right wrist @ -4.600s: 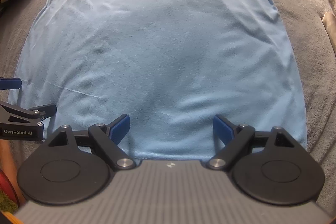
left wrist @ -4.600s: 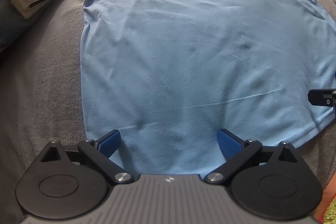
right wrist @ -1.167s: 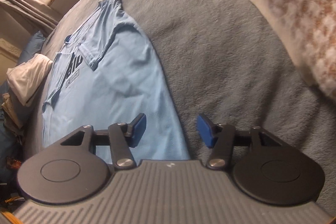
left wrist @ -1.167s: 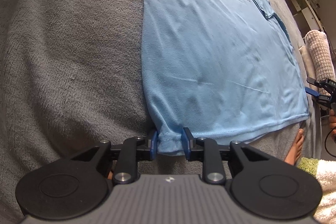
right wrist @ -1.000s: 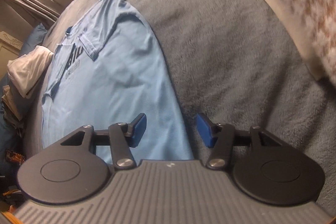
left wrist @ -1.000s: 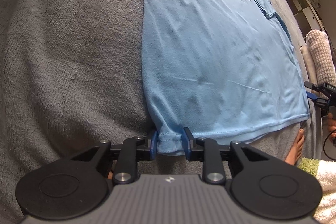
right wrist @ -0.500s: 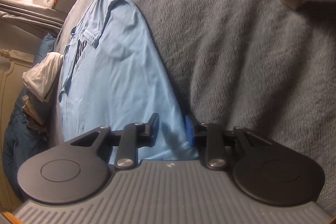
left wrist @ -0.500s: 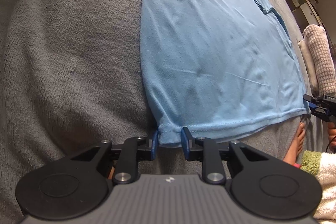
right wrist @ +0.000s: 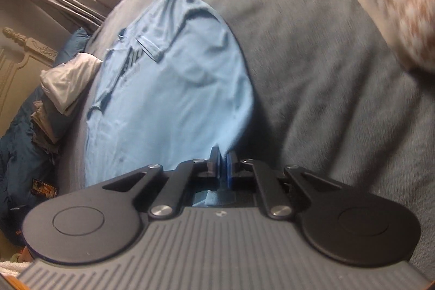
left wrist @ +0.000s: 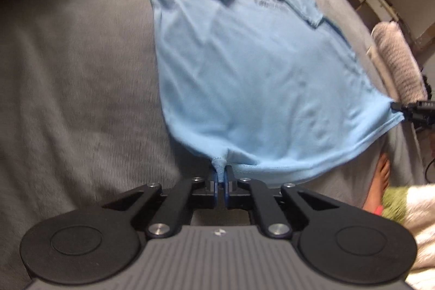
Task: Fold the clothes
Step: 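Lift the hem with both grippers and fold it toward the collar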
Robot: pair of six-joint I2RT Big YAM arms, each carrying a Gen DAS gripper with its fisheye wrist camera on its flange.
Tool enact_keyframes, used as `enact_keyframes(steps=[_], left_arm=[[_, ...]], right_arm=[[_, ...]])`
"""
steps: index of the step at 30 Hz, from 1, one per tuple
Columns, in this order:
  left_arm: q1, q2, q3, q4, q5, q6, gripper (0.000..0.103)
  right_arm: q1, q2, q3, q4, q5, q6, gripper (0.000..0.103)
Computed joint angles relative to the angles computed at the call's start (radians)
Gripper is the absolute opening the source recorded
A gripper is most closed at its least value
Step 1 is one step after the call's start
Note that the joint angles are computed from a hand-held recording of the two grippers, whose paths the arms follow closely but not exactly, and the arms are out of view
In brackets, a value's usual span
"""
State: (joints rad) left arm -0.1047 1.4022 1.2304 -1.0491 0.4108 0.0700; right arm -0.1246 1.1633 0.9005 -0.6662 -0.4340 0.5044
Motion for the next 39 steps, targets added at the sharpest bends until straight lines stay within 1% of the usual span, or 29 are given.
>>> enact_keyframes(steps=[2, 4, 6, 8, 9, 11, 14, 17, 20, 21, 23, 25, 27, 30, 35, 37, 39], left_arm=[[0.011, 0.006, 0.037, 0.009, 0.018, -0.025, 0.005], [0.001, 0.047, 0.107, 0.033, 0.005, -0.081, 0.005], [-0.003, 0.087, 0.181, 0.051, -0.012, -0.124, 0.005], [0.001, 0.123, 0.263, 0.049, -0.037, -0.126, 0.005], [0.001, 0.148, 0.32, 0.041, -0.058, -0.112, 0.005], [-0.018, 0.213, 0.426, 0.042, -0.101, -0.11, 0.005], [-0.047, 0.328, 0.606, 0.026, -0.179, -0.11, 0.005], [-0.069, 0.453, 0.791, -0.005, -0.255, -0.109, 0.005], [-0.086, 0.572, 0.941, -0.017, -0.305, -0.119, 0.005], [-0.087, 0.608, 0.982, -0.018, -0.31, -0.133, 0.005], [-0.086, 0.663, 1.032, -0.005, -0.31, -0.163, 0.005], [-0.083, 0.724, 1.094, -0.011, -0.311, -0.191, 0.005], [-0.078, 0.785, 1.16, -0.024, -0.312, -0.223, 0.005], [-0.069, 0.858, 1.236, -0.019, -0.298, -0.266, 0.005], [-0.063, 0.955, 1.347, -0.011, -0.286, -0.286, 0.005], [-0.059, 1.014, 1.429, -0.047, -0.277, -0.298, 0.005], [-0.056, 1.054, 1.477, -0.068, -0.274, -0.296, 0.005]], right_arm=[[0.005, 0.008, 0.042, -0.007, 0.008, -0.025, 0.003], [0.012, 0.025, 0.093, -0.019, 0.017, -0.057, 0.002], [0.025, 0.056, 0.163, -0.043, 0.047, -0.098, 0.002], [0.036, 0.098, 0.24, -0.066, 0.079, -0.131, 0.002], [0.043, 0.12, 0.28, -0.073, 0.102, -0.148, 0.002], [0.059, 0.175, 0.366, -0.075, 0.152, -0.175, 0.002], [0.076, 0.278, 0.515, -0.098, 0.215, -0.21, 0.002], [0.089, 0.39, 0.668, -0.149, 0.273, -0.254, 0.002], [0.1, 0.497, 0.8, -0.193, 0.328, -0.293, 0.002], [0.102, 0.529, 0.838, -0.201, 0.345, -0.302, 0.002], [0.104, 0.582, 0.89, -0.198, 0.369, -0.305, 0.002], [0.1, 0.629, 0.931, -0.188, 0.379, -0.289, 0.002], [0.09, 0.666, 0.955, -0.166, 0.376, -0.263, 0.002], [0.08, 0.719, 0.988, -0.135, 0.37, -0.218, 0.002], [0.074, 0.824, 1.069, -0.13, 0.36, -0.172, 0.002], [0.075, 0.868, 1.109, -0.141, 0.361, -0.166, 0.002], [0.076, 0.901, 1.132, -0.141, 0.359, -0.159, 0.002]])
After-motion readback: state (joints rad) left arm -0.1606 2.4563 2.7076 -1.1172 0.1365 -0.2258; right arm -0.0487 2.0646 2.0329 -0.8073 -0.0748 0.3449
